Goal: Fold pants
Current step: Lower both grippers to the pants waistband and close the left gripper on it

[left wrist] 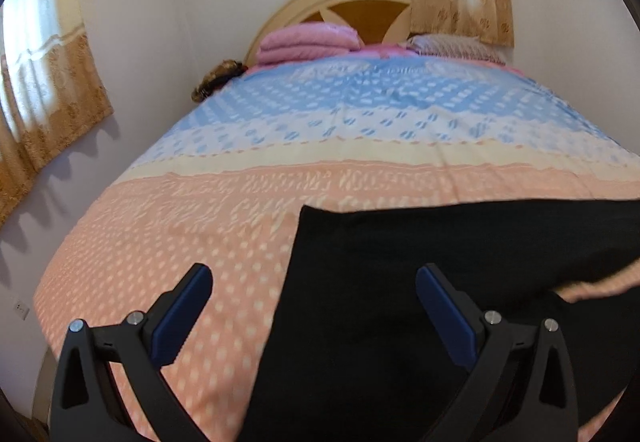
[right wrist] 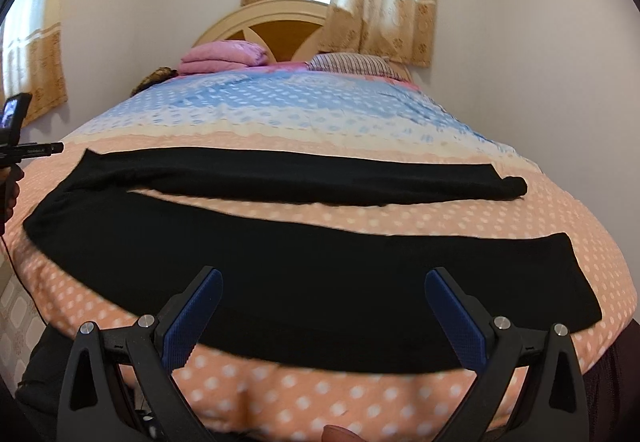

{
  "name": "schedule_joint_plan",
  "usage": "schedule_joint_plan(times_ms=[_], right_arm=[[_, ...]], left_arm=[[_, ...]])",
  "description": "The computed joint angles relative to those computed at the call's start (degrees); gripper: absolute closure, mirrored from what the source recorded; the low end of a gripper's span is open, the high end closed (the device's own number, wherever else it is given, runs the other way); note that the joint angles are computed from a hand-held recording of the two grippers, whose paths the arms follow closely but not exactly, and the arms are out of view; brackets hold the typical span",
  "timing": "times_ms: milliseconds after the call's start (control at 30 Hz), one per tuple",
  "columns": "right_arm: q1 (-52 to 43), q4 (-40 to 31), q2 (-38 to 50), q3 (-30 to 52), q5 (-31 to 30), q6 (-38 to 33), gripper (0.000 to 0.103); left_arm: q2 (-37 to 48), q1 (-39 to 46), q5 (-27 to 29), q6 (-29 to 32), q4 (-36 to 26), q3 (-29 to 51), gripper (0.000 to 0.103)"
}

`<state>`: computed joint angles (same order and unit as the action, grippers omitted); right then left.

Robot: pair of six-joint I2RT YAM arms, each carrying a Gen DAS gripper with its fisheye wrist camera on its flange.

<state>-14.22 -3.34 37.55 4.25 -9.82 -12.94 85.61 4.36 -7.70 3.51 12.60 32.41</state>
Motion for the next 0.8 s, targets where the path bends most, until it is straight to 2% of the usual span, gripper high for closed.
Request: schedule_joint_plan(times_ms=[100,200,267,367,433,500,567,667,800], right_arm=[[-4.37,8.52,12.25,2.6,-1.78,-1.08,0.001],[-7.93,13.14,22.61,6.29,-3.47,-1.62,0.002],[-9.31,14.84,27.95,8.75,-3.94,-1.87,0.005],[-10.42,15.65,33.55,12.11,-3.81,-3.09,0.012],[-11.04,16.15,36.34,14.03,-3.78,-3.55,0.014],[-11.24,16.67,39.19,16.22,-3.6,-3.87,0.022],[-11.94,15.78,41.66,18.79,-4.09,-4.0,0.028],[-14.58,13.69,45.44,23.8,-5.92,-3.62,0.032],[-18.86,9.91,51.19,32.5,-7.84,-2.7,0.032]], left_arm=[[8.19,1.78,1.77,1.05,-1.67,7.15,0.001],[14.93,2.9,2.45,1.93,-2.2,12.43,0.006],[19.44,4.01,3.73,1.6,-4.01,16.75,0.019],[23.95,5.11,7.18,1.11,-7.49,21.4,0.029],[25.42,5.53,7.68,1.07,-7.94,22.64,0.031],[25.99,6.15,9.49,0.58,-8.19,23.05,0.032],[27.92,6.9,11.19,0.83,-9.76,25.56,0.045],[29.0,7.7,13.73,0.73,-11.25,27.3,0.056],[29.54,8.62,17.13,0.48,-12.79,28.9,0.067]])
